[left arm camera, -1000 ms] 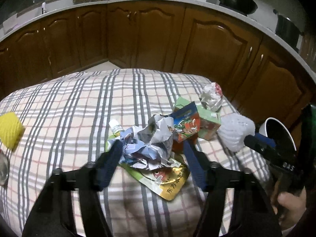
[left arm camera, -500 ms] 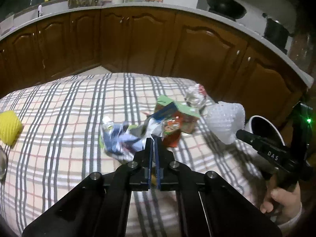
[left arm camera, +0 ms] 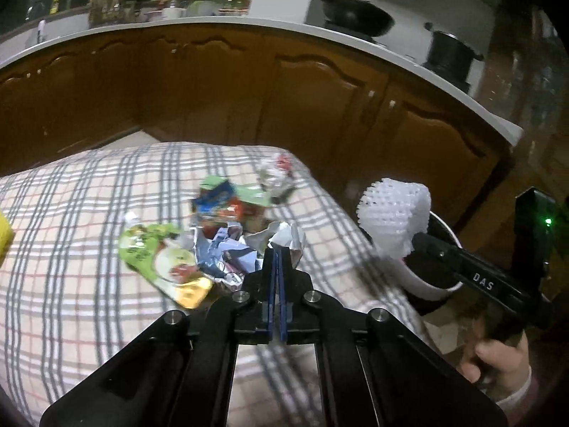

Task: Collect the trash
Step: 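Carry both items over the white bin and open both grippers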

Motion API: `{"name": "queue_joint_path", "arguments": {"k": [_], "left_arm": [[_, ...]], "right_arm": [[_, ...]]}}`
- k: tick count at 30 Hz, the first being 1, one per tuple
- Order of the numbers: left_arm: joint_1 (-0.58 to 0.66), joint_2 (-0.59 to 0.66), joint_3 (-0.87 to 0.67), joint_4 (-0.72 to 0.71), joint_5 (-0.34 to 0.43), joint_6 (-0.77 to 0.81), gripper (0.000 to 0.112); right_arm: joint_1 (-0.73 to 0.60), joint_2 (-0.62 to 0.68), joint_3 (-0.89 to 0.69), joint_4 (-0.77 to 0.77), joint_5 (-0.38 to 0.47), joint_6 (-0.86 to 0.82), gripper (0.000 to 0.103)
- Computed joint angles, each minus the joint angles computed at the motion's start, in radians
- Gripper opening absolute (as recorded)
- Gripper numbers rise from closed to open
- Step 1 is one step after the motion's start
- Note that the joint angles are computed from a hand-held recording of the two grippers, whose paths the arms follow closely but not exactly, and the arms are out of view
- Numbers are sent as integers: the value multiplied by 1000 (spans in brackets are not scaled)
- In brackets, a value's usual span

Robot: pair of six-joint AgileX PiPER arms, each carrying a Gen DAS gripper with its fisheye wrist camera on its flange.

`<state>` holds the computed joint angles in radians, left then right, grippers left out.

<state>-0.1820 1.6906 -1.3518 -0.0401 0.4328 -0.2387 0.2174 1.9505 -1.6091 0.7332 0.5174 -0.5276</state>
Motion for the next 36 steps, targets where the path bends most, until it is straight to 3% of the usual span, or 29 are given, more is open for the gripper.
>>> {"name": "queue_joint_path", "arguments": {"k": [16,36], "left_arm": [[-171,129,-202,7,58,5,1],[-281,428,-669,-28,250,50,1]], "right_arm": [[-158,-125,208,83,-57,-91,8],[-248,-97,192,11,-64,-29,8]]}}
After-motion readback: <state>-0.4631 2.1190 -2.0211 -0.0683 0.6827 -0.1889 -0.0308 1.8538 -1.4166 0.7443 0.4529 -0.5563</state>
